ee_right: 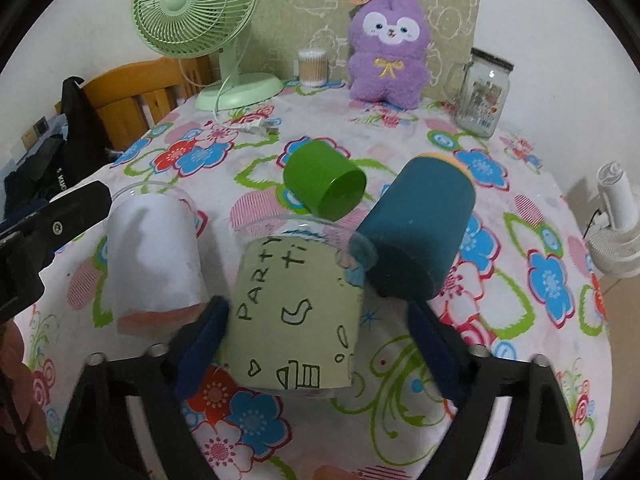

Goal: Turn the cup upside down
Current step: 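Close the right gripper around the PARTY cup's body and lift it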

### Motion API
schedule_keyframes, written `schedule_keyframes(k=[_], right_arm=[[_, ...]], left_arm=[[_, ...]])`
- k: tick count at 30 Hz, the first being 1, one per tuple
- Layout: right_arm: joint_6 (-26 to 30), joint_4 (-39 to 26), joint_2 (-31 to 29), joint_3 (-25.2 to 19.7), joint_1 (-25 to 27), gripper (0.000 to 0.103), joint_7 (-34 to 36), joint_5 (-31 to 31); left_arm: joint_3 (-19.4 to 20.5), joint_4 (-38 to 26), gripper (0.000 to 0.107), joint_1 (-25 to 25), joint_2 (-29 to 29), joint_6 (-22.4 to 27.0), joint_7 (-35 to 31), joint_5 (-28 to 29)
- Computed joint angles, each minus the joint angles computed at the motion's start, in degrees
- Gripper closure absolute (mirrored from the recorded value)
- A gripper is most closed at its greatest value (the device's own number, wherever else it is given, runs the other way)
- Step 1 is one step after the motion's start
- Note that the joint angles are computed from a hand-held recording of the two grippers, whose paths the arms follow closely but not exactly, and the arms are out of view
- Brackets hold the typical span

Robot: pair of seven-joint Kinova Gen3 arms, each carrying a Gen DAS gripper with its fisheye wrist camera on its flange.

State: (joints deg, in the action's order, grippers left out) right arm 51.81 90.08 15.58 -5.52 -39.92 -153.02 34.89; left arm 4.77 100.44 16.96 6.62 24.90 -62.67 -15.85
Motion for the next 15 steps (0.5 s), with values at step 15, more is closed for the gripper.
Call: schedule_keyframes(k=[15], right_arm=[[6.61, 2.98, -5.4, -3.32, -4.74, 0.037, -7.35, 9.2]], left_arm=[[2.64, 3.91, 0.005, 0.09, -6.03, -0.02, 4.76, -4.84]])
